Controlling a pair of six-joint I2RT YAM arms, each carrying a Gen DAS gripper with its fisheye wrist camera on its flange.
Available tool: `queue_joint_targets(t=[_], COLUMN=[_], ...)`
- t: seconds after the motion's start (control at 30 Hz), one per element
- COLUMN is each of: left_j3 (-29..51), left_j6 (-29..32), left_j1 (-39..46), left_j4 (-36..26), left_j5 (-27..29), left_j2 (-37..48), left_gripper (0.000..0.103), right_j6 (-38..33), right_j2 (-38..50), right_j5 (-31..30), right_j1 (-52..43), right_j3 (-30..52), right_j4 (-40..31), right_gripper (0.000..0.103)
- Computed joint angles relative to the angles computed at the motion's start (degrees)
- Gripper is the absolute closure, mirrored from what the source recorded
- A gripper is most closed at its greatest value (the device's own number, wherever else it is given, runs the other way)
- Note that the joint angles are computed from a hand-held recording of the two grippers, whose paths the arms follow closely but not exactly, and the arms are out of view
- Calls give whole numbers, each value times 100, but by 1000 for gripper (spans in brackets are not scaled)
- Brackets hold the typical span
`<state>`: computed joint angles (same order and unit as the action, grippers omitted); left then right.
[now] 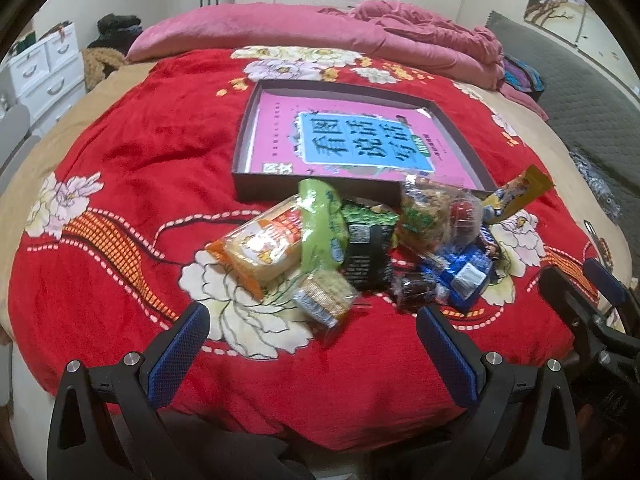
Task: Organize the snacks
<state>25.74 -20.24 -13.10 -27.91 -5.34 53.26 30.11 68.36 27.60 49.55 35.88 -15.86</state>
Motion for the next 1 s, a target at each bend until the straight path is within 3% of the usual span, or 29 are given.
queue_joint_targets(t=[0.3,0.7,0.87,1.0], left_j3=[-8,179,258,295], left_j6=[79,63,135,145], left_j1=[627,139,171,274], left_j4=[105,703,805,892], left_j5=[453,477,579,698], left_j2=[407,1459,1713,1883], left_gripper=[0,5,22,24], right_j6=[64,30,-72,-173], right_j2=[-58,138,406,796], right_j5=[-335,-917,-1161,-1256], right_j1=[-373,-1146,-1546,-1767], right_j3=[-76,-46,54,240], right_j4=[165,434,665,781], right_gripper=[0,0,0,0])
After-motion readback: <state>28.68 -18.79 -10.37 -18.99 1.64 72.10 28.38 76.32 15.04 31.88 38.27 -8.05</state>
